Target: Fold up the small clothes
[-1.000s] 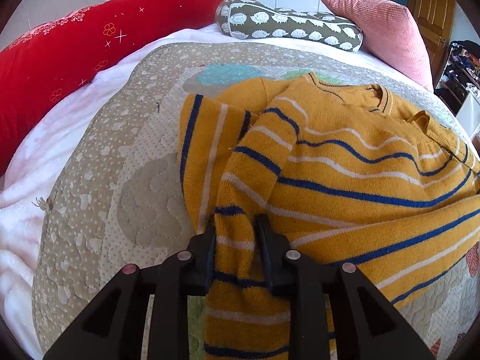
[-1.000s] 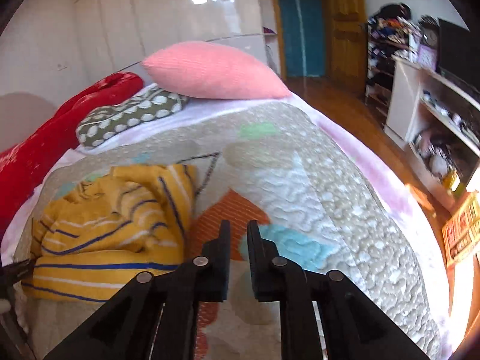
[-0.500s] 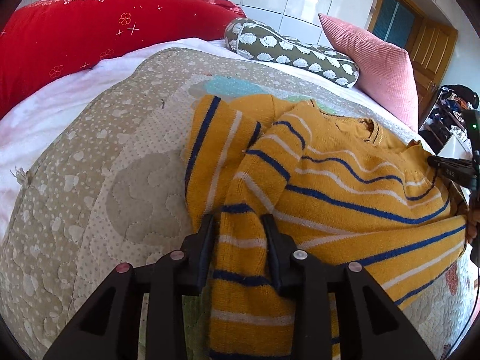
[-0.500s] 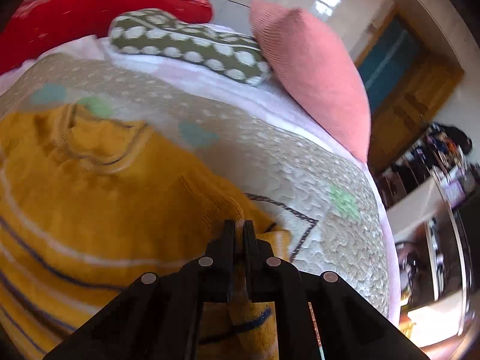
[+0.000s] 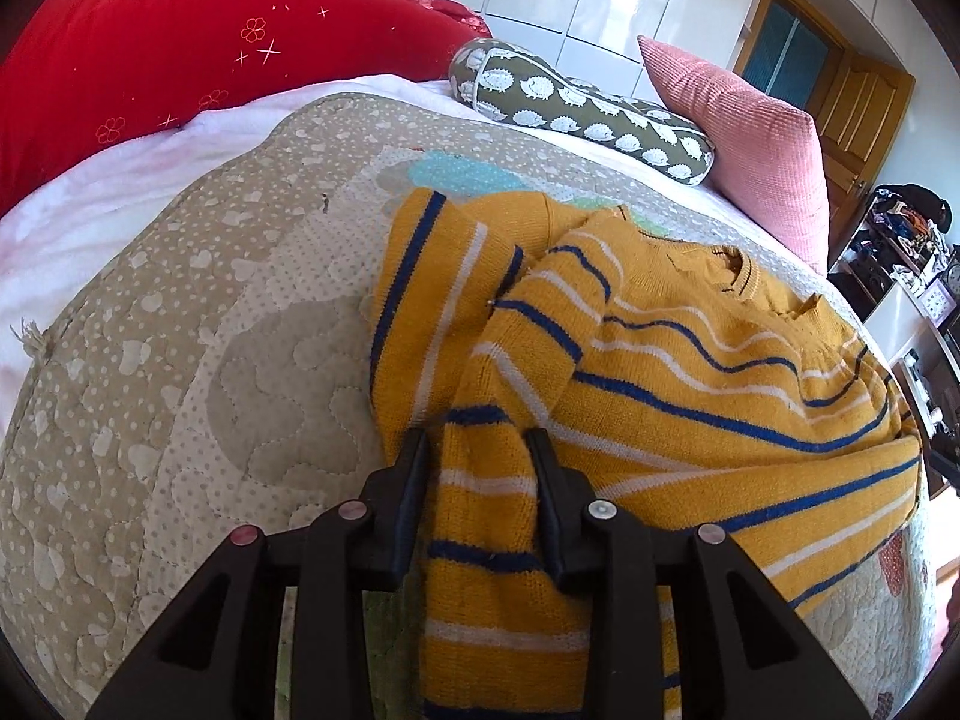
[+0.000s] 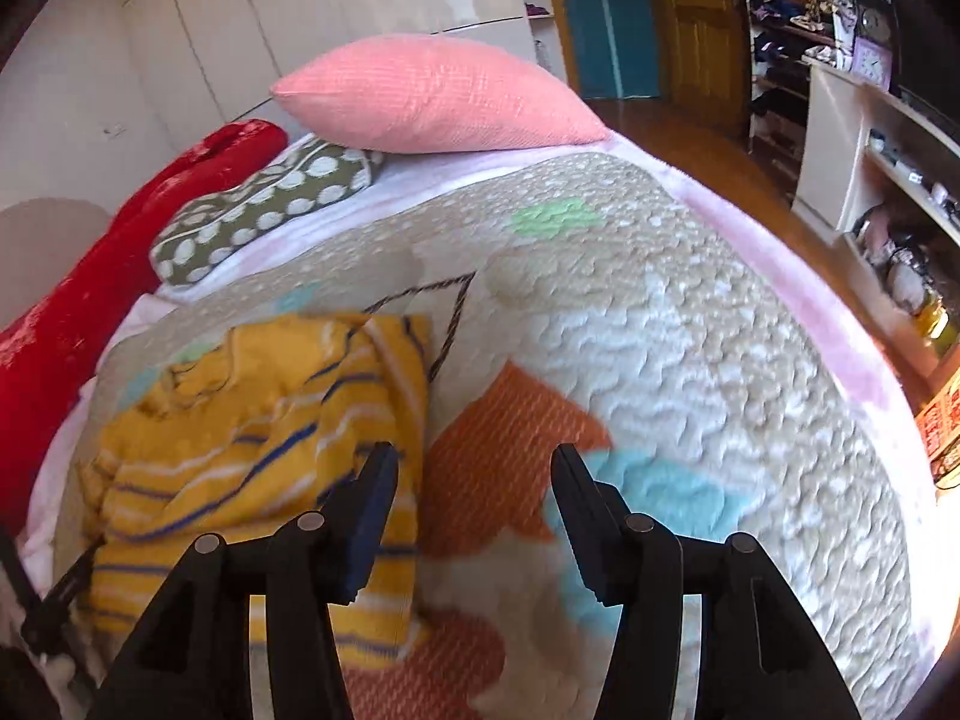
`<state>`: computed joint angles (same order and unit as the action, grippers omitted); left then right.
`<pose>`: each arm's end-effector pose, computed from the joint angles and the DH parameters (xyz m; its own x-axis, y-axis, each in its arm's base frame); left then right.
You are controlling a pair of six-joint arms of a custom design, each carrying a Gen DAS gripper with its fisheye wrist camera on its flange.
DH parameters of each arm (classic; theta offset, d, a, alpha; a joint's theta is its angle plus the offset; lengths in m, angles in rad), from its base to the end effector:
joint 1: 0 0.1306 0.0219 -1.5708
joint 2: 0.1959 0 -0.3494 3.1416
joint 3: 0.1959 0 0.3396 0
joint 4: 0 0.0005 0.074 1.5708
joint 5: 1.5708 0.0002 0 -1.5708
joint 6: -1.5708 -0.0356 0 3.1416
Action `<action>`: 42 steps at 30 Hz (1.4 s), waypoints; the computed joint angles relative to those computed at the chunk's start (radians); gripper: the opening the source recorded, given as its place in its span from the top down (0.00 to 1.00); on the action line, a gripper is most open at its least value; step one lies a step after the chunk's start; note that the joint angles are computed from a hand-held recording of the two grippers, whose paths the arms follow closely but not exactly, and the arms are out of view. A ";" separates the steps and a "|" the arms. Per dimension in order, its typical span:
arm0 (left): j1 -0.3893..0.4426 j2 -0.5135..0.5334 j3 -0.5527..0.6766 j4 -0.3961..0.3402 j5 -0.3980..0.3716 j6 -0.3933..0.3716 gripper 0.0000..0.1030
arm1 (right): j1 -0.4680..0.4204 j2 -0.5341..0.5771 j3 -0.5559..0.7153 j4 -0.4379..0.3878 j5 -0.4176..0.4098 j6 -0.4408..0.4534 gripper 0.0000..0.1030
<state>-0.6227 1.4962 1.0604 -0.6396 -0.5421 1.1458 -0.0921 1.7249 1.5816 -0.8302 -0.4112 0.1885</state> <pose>0.3528 -0.2313 0.2420 -0.5683 -0.5527 -0.6095 -0.5272 0.8134 -0.2459 0.5366 -0.0358 0.3220 -0.7826 -0.1002 -0.6144 -0.2913 0.9312 0.2193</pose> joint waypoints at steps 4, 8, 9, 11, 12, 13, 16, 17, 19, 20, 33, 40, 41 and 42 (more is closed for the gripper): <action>-0.001 0.004 0.005 -0.013 -0.006 -0.001 0.68 | 0.001 -0.140 -0.245 0.091 -0.014 0.148 0.45; 0.000 0.004 0.004 -0.008 -0.004 -0.001 0.68 | 0.078 -0.189 -0.378 0.206 0.066 0.229 0.45; 0.001 0.004 0.004 -0.005 -0.003 -0.001 0.68 | 0.088 -0.183 -0.383 0.233 0.067 0.214 0.45; 0.002 0.001 0.000 0.004 0.001 0.000 0.68 | 0.101 -0.153 -0.350 0.251 0.078 0.174 0.78; 0.003 -0.001 -0.003 0.010 0.002 0.000 0.68 | 0.097 -0.137 -0.323 0.237 0.085 0.154 0.84; 0.003 -0.001 -0.005 0.012 0.003 0.001 0.68 | 0.086 -0.119 -0.291 0.219 0.079 0.123 0.85; 0.001 -0.001 -0.005 0.013 0.001 0.003 0.68 | 0.050 -0.094 -0.243 0.245 0.171 0.085 0.91; 0.001 -0.001 -0.004 0.008 0.000 0.004 0.68 | 0.040 -0.085 -0.230 0.251 0.230 0.087 0.97; 0.001 -0.002 -0.006 0.012 0.000 0.004 0.68 | 0.025 -0.085 -0.254 0.348 0.420 0.104 0.99; 0.001 -0.004 -0.009 0.016 0.001 0.004 0.68 | 0.006 -0.076 -0.243 0.348 0.459 0.100 0.99; -0.070 -0.173 -0.179 0.138 -0.156 0.196 0.58 | 0.020 -0.260 -0.278 0.091 0.063 0.135 0.55; -0.115 -0.339 -0.276 0.024 -0.227 0.434 0.58 | 0.308 -0.249 -0.250 -0.011 0.005 0.086 0.50; -0.119 -0.339 -0.254 -0.045 -0.244 0.442 0.58 | 0.359 -0.232 -0.235 -0.009 0.002 0.066 0.50; -0.126 -0.333 -0.229 -0.121 -0.263 0.459 0.57 | 0.409 -0.205 -0.213 -0.010 0.003 0.048 0.50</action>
